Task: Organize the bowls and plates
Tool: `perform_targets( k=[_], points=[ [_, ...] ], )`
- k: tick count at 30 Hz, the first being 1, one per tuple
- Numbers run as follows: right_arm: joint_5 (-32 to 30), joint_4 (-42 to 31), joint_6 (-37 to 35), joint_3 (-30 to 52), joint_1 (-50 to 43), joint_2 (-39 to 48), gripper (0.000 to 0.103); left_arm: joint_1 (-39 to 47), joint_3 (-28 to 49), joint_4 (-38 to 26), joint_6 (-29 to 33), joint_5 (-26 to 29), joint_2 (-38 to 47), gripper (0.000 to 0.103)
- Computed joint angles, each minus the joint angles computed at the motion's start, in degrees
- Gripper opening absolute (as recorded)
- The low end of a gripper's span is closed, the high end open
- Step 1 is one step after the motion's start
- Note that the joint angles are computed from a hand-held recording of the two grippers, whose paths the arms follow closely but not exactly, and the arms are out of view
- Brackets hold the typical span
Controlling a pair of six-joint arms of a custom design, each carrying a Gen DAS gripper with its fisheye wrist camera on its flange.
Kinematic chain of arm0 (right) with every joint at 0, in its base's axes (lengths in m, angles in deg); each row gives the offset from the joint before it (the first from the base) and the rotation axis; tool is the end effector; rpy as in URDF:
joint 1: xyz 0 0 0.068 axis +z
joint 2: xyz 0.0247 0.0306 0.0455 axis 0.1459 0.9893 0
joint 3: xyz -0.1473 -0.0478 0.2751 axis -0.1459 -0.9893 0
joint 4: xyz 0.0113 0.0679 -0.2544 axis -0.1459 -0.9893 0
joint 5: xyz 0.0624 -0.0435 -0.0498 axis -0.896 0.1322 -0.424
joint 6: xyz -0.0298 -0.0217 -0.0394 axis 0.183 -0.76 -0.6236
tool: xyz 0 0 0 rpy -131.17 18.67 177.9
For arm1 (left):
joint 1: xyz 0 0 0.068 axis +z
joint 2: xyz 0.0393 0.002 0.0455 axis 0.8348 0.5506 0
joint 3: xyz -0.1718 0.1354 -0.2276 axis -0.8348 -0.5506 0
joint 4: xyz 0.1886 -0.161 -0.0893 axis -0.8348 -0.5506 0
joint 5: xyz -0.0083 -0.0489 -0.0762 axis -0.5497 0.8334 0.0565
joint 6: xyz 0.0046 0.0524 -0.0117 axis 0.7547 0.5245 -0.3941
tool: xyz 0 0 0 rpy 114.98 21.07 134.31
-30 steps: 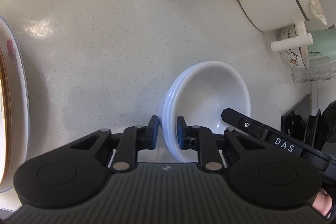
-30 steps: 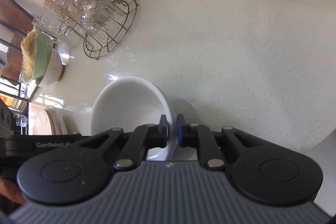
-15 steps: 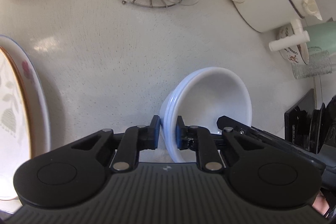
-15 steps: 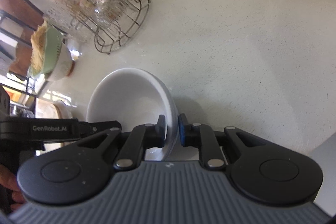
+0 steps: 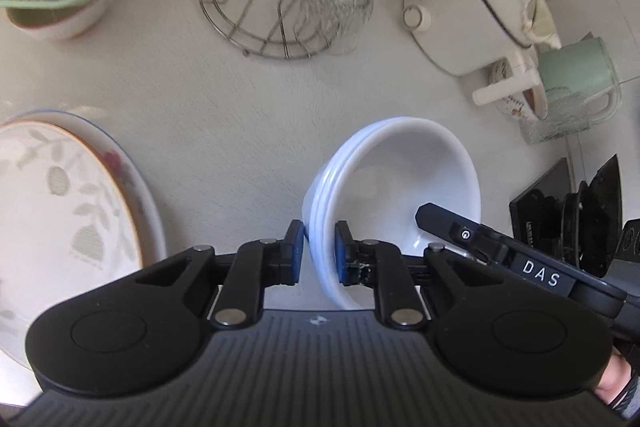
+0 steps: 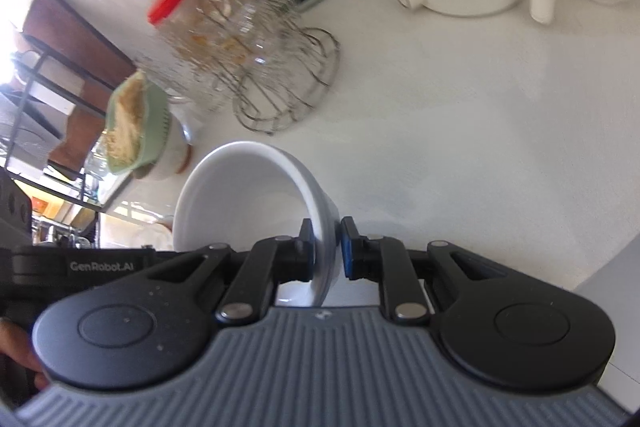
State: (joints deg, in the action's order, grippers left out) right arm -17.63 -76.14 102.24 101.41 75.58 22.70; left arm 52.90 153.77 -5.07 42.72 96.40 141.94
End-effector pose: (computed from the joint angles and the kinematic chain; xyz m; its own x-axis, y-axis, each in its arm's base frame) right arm 0.1309 0.2668 0.2791 -0.6978 0.5958 -0.3977 0.3875 0.7809 0.4899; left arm 0.2993 -0.0369 0.2774 -0.9326 0.3027 -0.1964 0.3602 0.8132 -0.4571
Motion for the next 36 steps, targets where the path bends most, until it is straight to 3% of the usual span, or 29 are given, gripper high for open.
perform_targets(
  k=[17, 23, 27, 36],
  points=[
    [0.8, -2.95, -10.22, 21.83, -0.34, 14.11, 0.018, 19.41, 15.64, -16.06, 16.73, 3.86, 6.98, 0.019],
    [-0.4, -3.65, -13.71, 29.11, -0.84, 18.7, 0.019, 25.18, 20.25, -19.16, 20.2, 4.65, 9.85, 0.019],
    [-2.54, -3.51, -15.77, 32.78, -1.44, 21.89, 0.019, 28.33, 21.73, -19.46, 21.61, 4.7, 11.73, 0.019],
    [-9.81, -3.28, -17.51, 38.93, -2.91, 29.68, 0.019, 32.3, 16.86, -13.02, 23.09, 1.49, 12.0, 0.019]
  ],
)
